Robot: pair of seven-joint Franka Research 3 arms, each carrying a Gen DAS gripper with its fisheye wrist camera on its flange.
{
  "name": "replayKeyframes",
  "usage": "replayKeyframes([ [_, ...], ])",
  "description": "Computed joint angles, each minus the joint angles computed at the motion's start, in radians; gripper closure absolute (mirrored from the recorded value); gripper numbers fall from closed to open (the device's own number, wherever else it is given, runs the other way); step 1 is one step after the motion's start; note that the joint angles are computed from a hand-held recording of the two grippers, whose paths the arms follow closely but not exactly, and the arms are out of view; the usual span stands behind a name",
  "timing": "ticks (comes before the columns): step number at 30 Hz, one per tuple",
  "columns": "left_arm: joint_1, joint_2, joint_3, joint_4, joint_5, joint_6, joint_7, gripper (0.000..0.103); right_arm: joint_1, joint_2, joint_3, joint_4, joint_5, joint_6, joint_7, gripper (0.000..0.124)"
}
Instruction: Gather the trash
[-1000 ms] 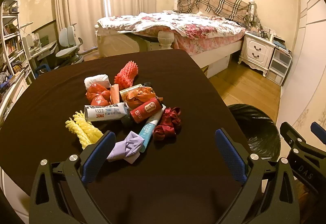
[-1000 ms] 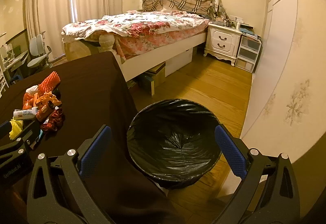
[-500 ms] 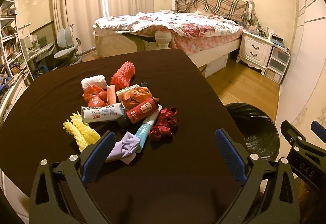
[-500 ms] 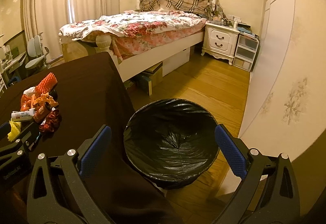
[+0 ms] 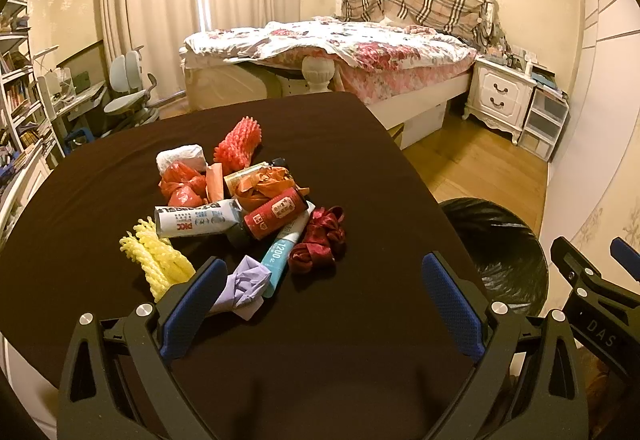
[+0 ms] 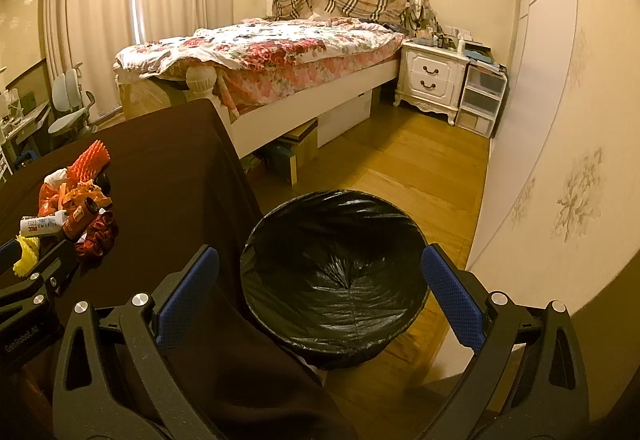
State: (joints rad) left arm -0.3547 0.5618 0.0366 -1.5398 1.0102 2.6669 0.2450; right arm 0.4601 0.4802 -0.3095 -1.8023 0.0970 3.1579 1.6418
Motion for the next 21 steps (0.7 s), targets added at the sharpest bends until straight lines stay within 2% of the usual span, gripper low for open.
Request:
replayKeyframes([
  [21,-0.001,0.001,0.0,0.001,-0.001,-0.001,0.0,0.006,0.003,0.005,-0.002,0.004,0.0,-0.006,0.004,0.025],
])
